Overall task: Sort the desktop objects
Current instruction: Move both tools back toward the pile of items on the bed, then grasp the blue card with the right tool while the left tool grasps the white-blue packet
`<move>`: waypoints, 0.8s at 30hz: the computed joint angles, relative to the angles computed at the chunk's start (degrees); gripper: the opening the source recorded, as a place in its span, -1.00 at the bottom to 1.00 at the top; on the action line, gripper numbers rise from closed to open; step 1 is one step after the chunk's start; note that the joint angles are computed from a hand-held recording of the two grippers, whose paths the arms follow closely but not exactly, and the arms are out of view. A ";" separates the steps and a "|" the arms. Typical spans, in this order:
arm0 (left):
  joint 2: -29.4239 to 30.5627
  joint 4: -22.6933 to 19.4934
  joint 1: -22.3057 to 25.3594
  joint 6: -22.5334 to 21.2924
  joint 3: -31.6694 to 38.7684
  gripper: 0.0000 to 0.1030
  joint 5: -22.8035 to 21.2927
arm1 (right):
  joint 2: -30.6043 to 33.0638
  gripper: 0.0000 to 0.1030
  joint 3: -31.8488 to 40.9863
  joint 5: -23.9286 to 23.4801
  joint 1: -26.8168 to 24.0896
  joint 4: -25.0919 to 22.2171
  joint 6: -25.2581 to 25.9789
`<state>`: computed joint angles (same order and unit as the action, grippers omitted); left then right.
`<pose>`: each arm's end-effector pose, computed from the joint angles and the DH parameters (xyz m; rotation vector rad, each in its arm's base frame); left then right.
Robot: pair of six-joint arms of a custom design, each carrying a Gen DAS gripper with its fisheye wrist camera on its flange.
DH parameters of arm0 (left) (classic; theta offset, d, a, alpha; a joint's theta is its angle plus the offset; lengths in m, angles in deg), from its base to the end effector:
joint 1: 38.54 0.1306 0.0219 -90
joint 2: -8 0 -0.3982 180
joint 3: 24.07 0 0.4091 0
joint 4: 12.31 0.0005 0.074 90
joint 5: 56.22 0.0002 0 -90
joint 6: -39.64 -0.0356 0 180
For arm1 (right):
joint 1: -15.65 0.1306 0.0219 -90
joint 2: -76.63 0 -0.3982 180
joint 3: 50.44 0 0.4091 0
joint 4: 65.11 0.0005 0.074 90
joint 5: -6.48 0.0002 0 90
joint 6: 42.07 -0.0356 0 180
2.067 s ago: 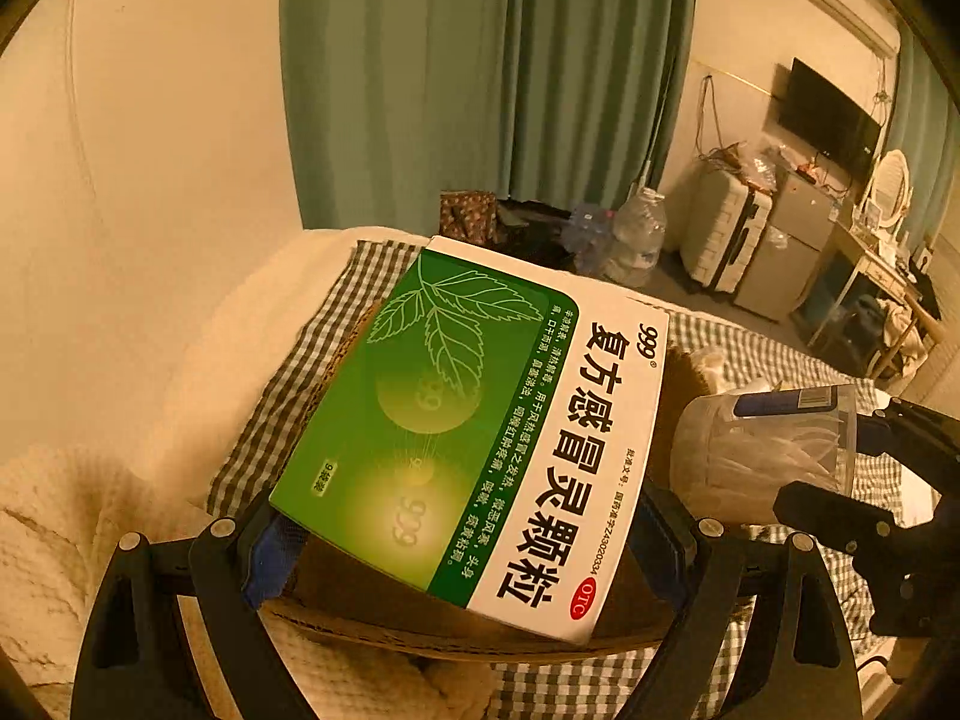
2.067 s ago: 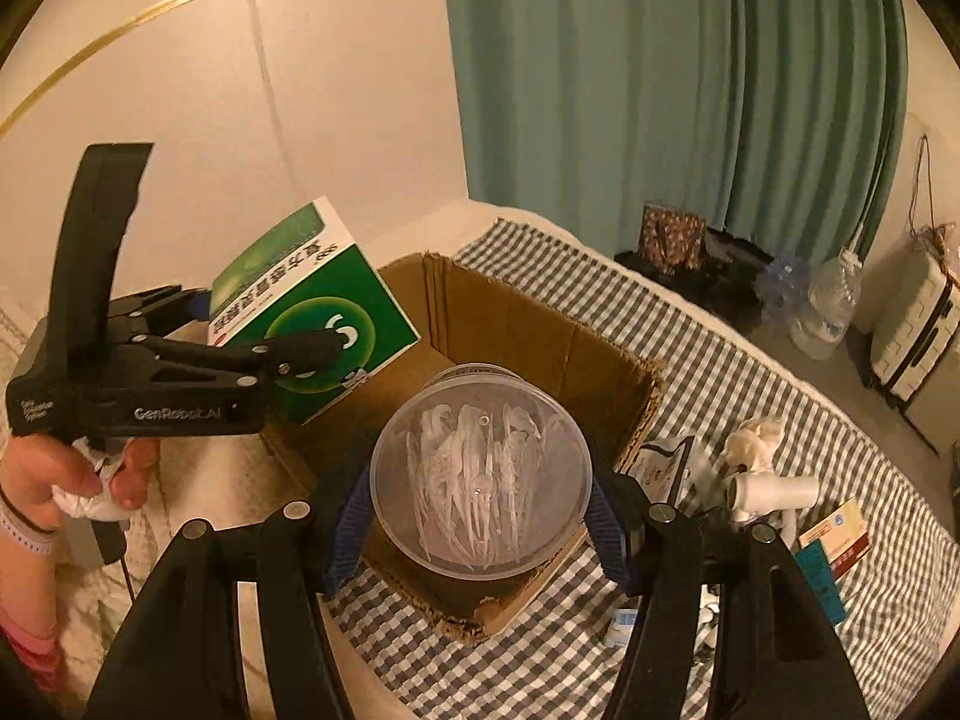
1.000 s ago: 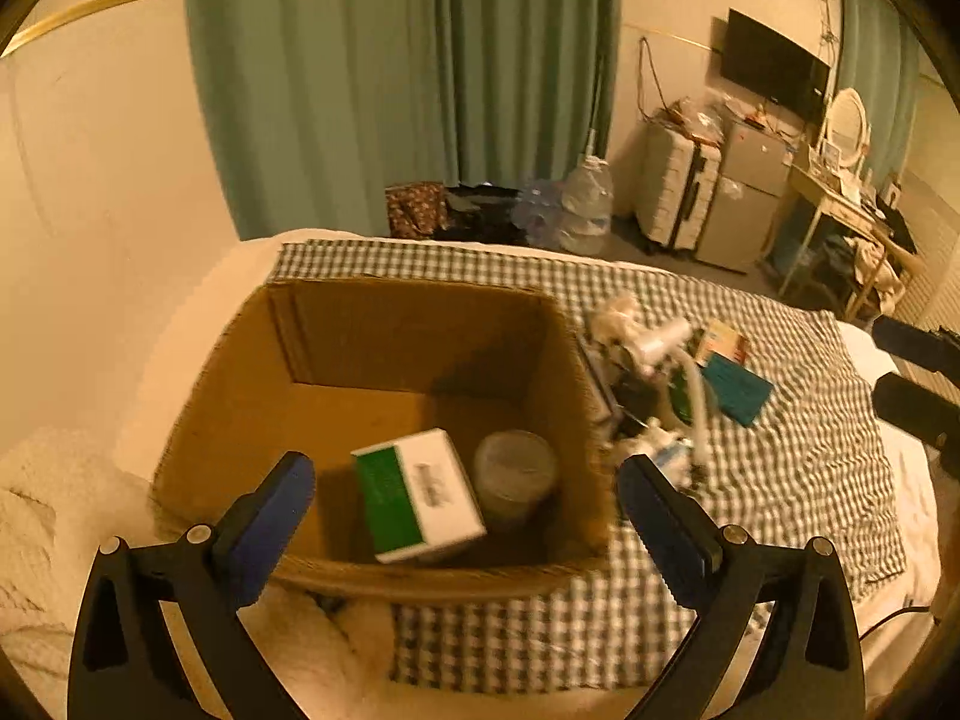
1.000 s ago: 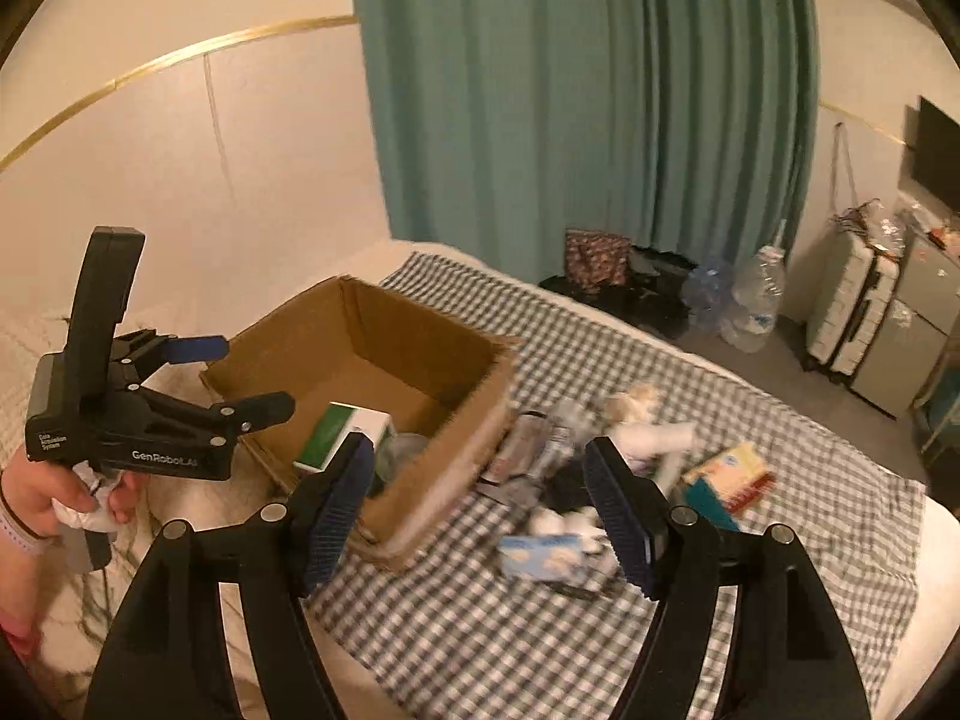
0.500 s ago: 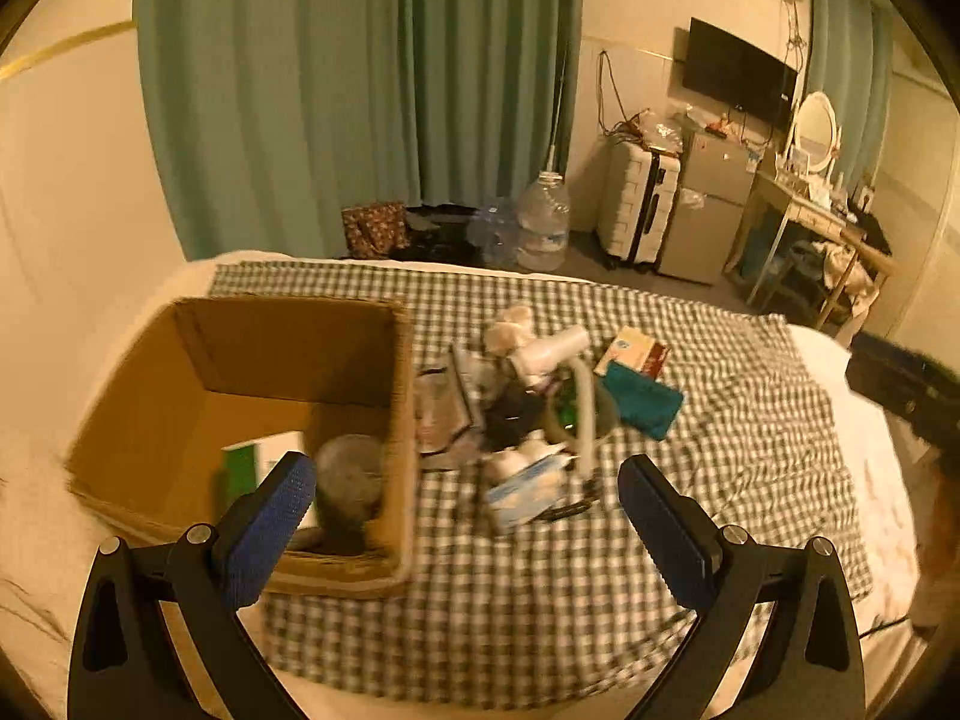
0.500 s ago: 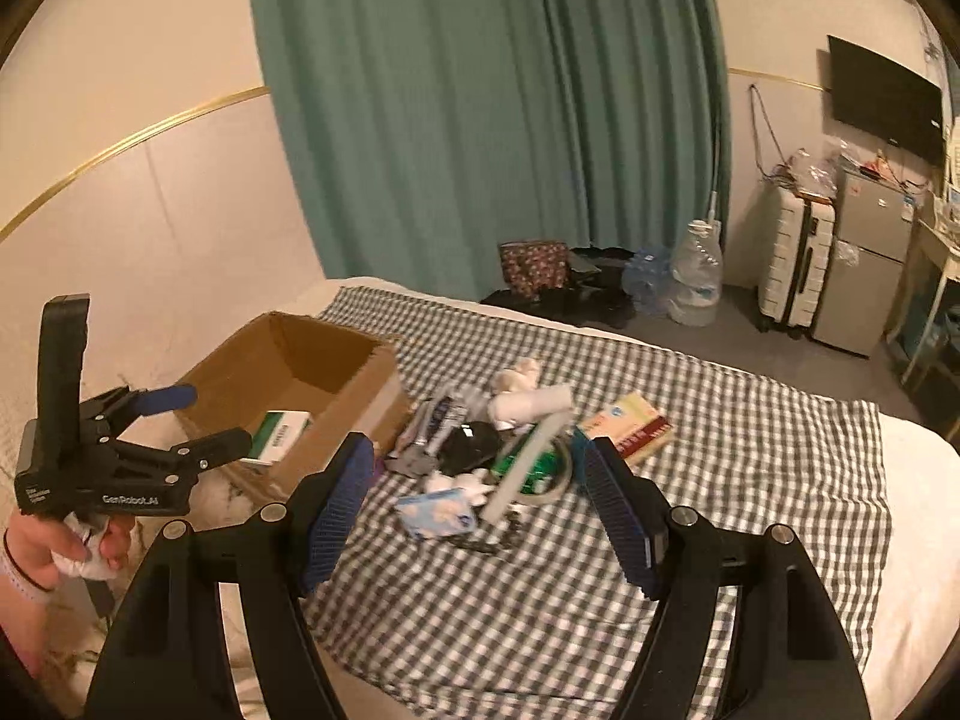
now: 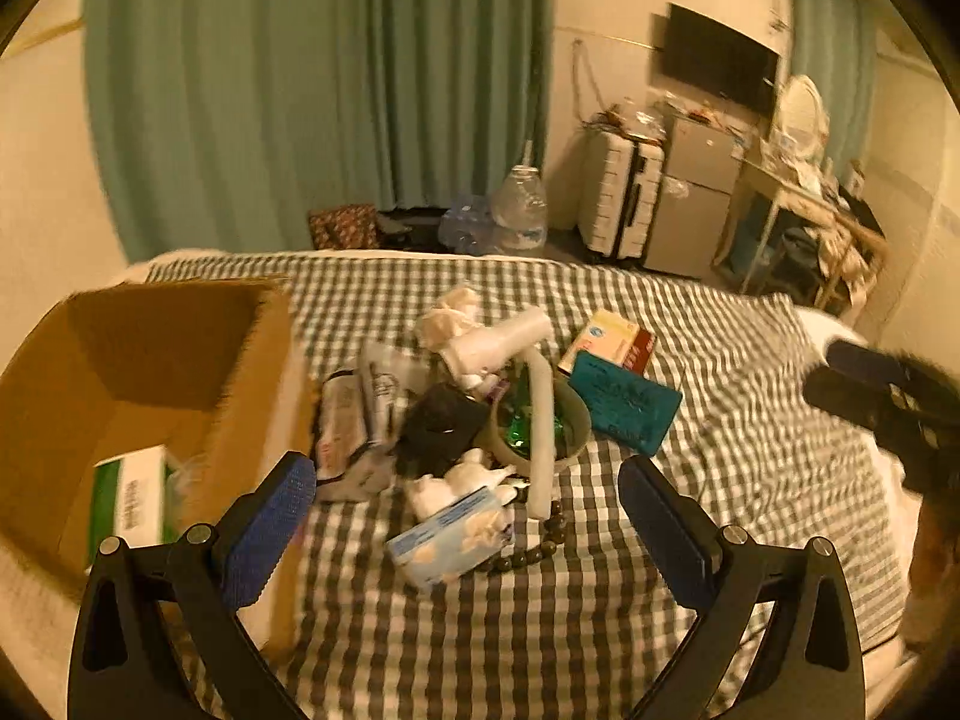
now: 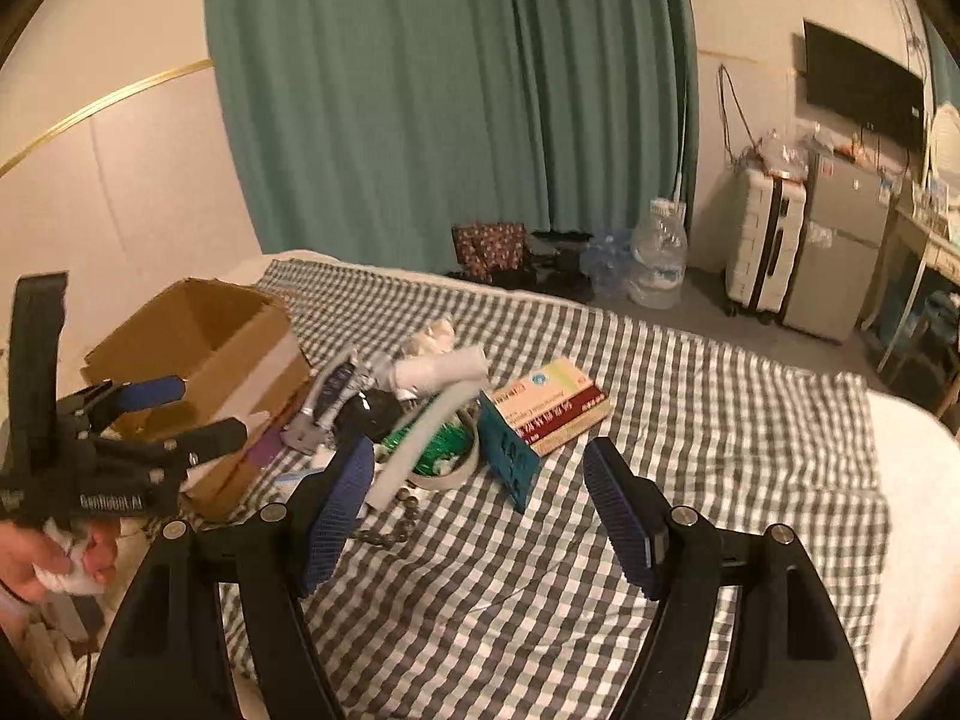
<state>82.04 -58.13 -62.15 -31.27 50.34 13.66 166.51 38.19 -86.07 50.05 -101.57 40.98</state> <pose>0.3682 -0.1481 0.4394 -0.0762 2.3029 0.0370 0.4257 0.2928 0.4527 -0.5614 2.1944 0.4397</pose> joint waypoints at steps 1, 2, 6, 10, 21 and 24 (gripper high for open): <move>0.42 1.20 -0.37 -0.38 -0.70 1.00 -0.42 | 0.89 0.41 -0.03 -0.44 -0.28 0.32 -0.01; 0.89 2.35 -0.70 -0.61 -1.41 1.00 -0.95 | 1.52 0.41 -0.11 -0.64 -0.49 0.70 0.08; 3.66 6.22 -1.17 -2.21 -4.25 1.00 -1.26 | 5.12 0.41 0.20 -1.59 -1.60 1.71 0.58; 5.69 7.54 0.86 -2.01 -5.95 1.00 -0.70 | 9.26 0.41 1.57 -2.78 -2.22 2.24 1.32; 5.52 10.54 4.76 -4.99 -9.93 1.00 7.32 | 17.63 0.23 6.58 -5.98 -2.42 1.74 2.15; 4.80 11.30 4.42 -6.49 -10.68 0.99 9.26 | 19.52 -0.19 8.41 -7.30 -2.59 -0.74 2.76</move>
<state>86.84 -46.83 -57.73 -37.76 39.65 22.92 186.03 46.60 -93.36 47.46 -102.31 43.74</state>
